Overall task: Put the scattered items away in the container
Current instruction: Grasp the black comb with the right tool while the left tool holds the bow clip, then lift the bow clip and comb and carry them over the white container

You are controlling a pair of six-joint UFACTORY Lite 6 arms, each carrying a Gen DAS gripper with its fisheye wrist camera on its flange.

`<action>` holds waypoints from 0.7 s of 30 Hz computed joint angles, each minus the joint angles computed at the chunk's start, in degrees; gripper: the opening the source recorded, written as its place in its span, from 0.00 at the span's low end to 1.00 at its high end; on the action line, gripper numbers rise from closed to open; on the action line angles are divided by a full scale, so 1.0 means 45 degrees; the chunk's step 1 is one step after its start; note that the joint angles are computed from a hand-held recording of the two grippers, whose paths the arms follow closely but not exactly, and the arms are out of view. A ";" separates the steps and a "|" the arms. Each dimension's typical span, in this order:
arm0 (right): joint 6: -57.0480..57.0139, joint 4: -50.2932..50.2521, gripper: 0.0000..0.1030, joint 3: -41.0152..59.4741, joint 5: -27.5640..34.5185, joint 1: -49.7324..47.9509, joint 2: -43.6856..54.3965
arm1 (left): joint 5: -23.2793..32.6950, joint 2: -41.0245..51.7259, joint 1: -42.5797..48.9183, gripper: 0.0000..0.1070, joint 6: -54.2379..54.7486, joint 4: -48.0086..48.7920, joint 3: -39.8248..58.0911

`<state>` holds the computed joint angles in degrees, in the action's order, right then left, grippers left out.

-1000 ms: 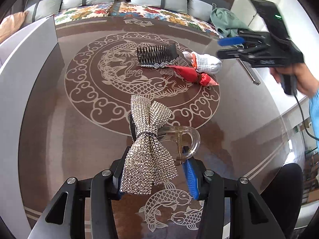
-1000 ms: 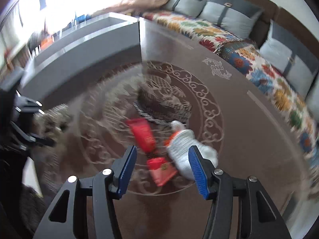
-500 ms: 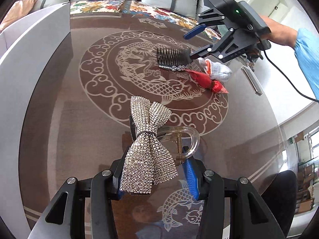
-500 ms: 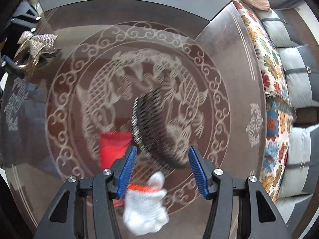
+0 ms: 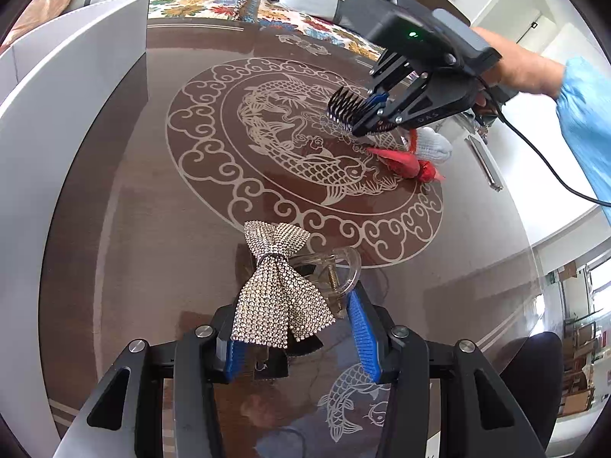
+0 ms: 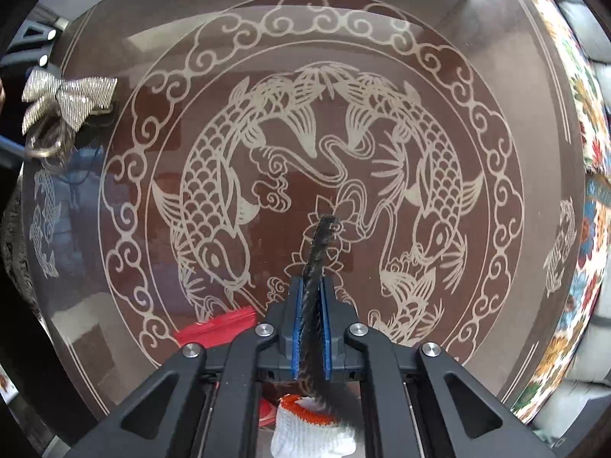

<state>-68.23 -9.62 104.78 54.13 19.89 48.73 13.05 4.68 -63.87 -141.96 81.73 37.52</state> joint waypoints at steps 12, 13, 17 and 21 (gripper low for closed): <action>-0.2106 0.7116 0.08 -0.4746 -0.1504 -0.2177 -0.6245 | 0.0946 -0.1252 -0.0715 0.43 -0.1243 0.0178 -0.1040; -0.2190 0.7605 0.08 -0.5447 -0.1394 -0.2238 -0.6972 | 0.1093 -0.1337 -0.0821 0.43 -0.0839 -0.0289 -0.1023; -0.3130 0.9425 0.08 -0.8448 -0.1215 -0.2750 -0.9113 | 0.1864 -0.1679 -0.1392 0.43 0.0386 -0.1834 -0.0873; -0.4280 1.1075 0.08 -1.2016 -0.1290 -0.3583 -1.1571 | 0.2400 -0.1978 -0.1798 0.43 0.1149 -0.2786 -0.0783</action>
<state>-87.49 40.21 50.71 48.32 3.76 -3.34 23.85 -4.22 -71.96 -136.79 69.19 34.00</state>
